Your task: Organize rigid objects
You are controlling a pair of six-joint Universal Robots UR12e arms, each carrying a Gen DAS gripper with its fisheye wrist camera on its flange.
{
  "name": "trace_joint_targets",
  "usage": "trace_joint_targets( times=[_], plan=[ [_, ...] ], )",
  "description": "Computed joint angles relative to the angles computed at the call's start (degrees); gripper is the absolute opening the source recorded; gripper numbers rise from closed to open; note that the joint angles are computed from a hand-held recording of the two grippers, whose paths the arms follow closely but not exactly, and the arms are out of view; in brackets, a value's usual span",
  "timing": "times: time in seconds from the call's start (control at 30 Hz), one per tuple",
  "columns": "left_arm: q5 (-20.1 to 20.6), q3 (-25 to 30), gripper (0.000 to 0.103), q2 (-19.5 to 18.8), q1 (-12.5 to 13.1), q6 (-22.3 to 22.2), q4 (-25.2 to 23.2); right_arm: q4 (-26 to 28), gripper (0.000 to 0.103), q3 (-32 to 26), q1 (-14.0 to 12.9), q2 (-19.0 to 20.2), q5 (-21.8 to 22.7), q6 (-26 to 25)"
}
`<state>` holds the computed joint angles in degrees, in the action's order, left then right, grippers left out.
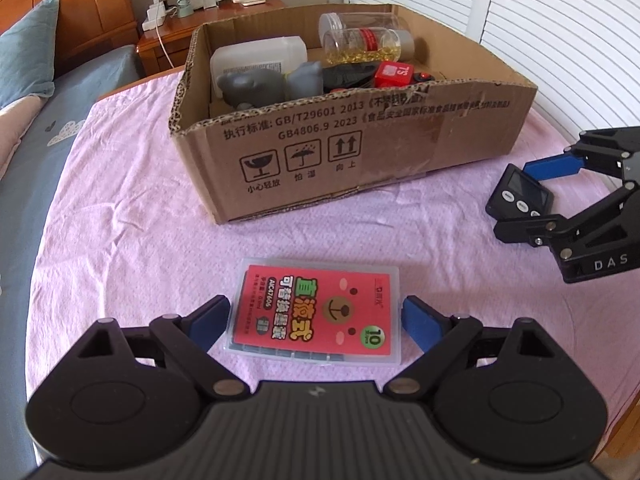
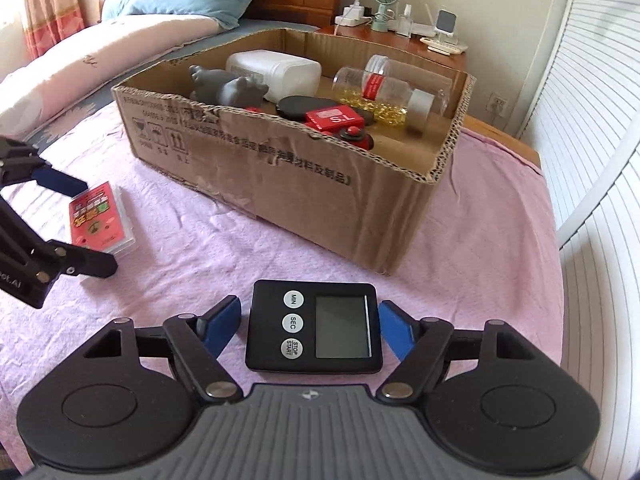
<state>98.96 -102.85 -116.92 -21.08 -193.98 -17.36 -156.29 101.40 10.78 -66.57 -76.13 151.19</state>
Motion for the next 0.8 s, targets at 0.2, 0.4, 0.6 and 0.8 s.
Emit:
trace_joint_targets(
  times=[0.2,0.4,0.6,0.8],
  plan=[
    [-0.31,0.84,0.093,-0.42,0.14,0.62,-0.67,-0.55,0.08,0.4,-0.06,-0.12,0.26,0.97],
    [-1.83,1.57,0.091,-0.4,0.38,3.0,-2.29,-0.17,0.074,0.74,0.06,-0.59,0.47,0.84],
    [-3.36,1.17,0.091,0.59,0.58,4.96,-3.06,1.99,0.074,0.44,0.0,-1.14,0.7,0.56],
    [-4.61,0.73,0.091,1.82,0.94,5.49,-3.61,2.23,0.074,0.8,-0.33,-2.68,1.66,0.47]
  ],
)
